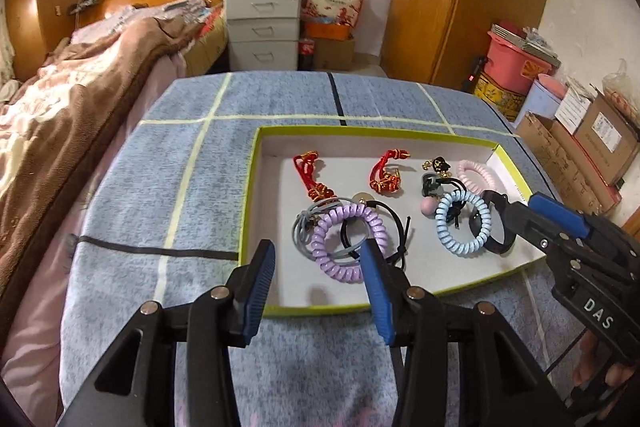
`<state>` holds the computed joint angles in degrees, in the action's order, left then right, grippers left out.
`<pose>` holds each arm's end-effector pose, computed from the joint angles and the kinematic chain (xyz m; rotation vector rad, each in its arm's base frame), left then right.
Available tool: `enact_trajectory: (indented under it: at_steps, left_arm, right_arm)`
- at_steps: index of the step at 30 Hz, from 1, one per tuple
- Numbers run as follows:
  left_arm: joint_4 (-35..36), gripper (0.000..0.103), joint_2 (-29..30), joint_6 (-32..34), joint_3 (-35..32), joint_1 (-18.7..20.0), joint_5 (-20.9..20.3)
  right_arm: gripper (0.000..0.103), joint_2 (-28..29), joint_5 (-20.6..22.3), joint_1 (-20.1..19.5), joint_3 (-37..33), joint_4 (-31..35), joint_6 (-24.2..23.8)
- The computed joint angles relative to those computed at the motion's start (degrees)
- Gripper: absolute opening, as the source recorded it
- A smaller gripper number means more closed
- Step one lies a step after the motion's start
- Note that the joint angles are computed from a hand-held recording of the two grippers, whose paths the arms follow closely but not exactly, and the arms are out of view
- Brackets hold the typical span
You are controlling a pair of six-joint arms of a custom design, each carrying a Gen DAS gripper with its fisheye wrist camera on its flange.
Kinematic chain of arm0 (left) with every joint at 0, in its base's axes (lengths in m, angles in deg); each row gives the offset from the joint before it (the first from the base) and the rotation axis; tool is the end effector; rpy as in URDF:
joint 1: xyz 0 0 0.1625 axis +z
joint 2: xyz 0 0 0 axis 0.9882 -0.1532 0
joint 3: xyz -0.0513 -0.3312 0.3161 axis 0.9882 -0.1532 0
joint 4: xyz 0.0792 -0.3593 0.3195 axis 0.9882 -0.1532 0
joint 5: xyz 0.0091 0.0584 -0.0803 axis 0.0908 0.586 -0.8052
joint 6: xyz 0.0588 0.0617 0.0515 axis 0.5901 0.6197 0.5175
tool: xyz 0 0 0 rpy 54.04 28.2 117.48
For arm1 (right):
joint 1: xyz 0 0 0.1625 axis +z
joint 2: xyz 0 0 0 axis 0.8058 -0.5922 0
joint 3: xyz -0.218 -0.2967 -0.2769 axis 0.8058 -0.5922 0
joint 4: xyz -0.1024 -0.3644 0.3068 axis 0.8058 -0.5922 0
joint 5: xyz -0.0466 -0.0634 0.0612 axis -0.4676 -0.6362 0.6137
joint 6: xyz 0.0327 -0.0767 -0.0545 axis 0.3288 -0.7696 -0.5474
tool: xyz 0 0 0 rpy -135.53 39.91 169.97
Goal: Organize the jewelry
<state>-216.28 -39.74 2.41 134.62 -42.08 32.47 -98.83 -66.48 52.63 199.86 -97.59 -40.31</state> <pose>-0.2020 -0.4492 0.1953 0.0577 2.2197 -0.9678 0.2591 -0.5342 0.1418 0.9607 -2.4362 0.7325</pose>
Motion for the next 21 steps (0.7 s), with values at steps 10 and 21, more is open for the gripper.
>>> enact_trajectory:
  at_steps: [10,21]
  left_arm:
    - [11.4,0.046,-2.1,-11.7,0.8,-4.9,4.5]
    - [17.8,0.046,-3.0,-18.4,1.1,-6.8,5.0]
  right_arm:
    - [0.041,-2.6,1.6,0.6,3.9,-2.3,0.7]
    - [0.041,-3.5,1.5,1.0,5.2,-2.6,1.5]
